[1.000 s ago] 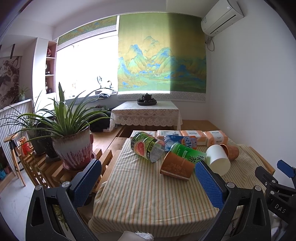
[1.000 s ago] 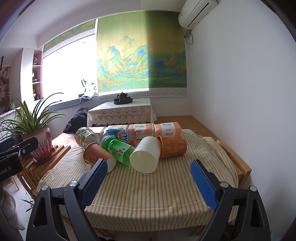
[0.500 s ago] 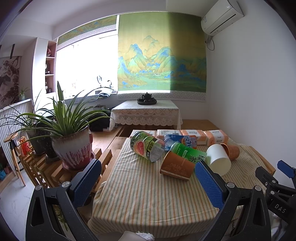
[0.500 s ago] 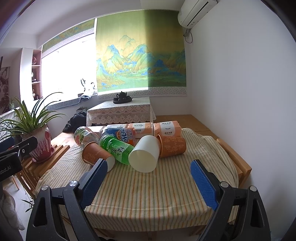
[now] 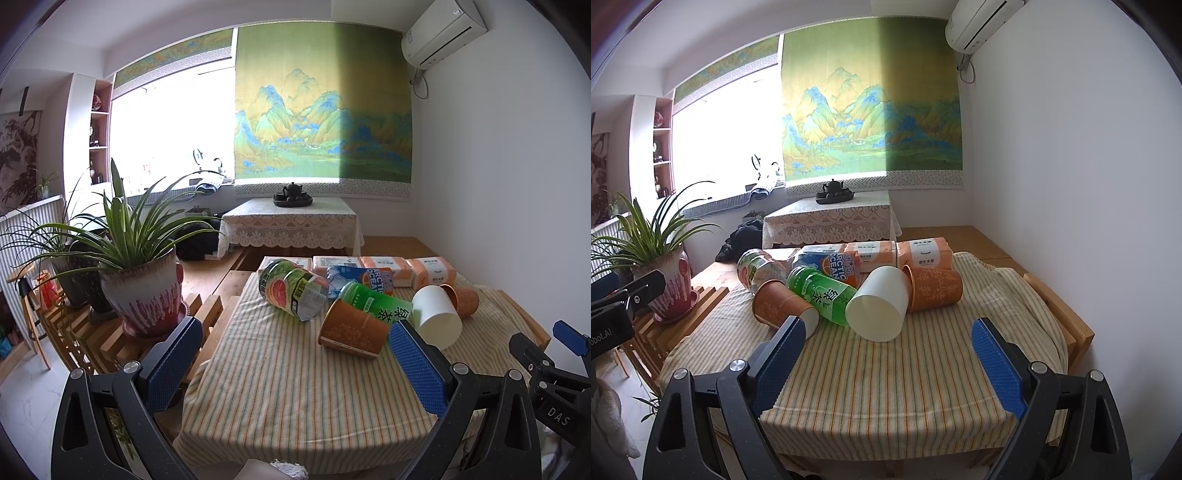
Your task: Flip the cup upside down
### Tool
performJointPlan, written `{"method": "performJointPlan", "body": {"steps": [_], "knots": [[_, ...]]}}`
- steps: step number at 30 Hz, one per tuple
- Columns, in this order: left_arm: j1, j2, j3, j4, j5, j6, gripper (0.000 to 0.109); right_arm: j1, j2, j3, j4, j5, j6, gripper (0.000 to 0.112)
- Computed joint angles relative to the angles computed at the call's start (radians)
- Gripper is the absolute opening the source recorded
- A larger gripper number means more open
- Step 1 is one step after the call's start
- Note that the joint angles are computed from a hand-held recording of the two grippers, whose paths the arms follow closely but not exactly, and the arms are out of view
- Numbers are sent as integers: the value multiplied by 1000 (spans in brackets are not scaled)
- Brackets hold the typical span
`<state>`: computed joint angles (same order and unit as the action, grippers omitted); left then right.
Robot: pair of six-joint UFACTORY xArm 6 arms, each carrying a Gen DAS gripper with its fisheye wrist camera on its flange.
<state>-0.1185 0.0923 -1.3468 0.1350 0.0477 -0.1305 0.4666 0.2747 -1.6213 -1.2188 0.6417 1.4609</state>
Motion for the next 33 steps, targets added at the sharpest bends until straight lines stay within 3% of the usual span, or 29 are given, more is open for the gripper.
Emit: {"method": "performJointPlan", "body": {"steps": [16,33], "knots": [[-3,19,-17,-30,12,31,103,-7,12,-2,15,-1,-7,89],[-16,132,-141,-95,88,117,103,-69,103,-100,196,-34,-170,89]]}}
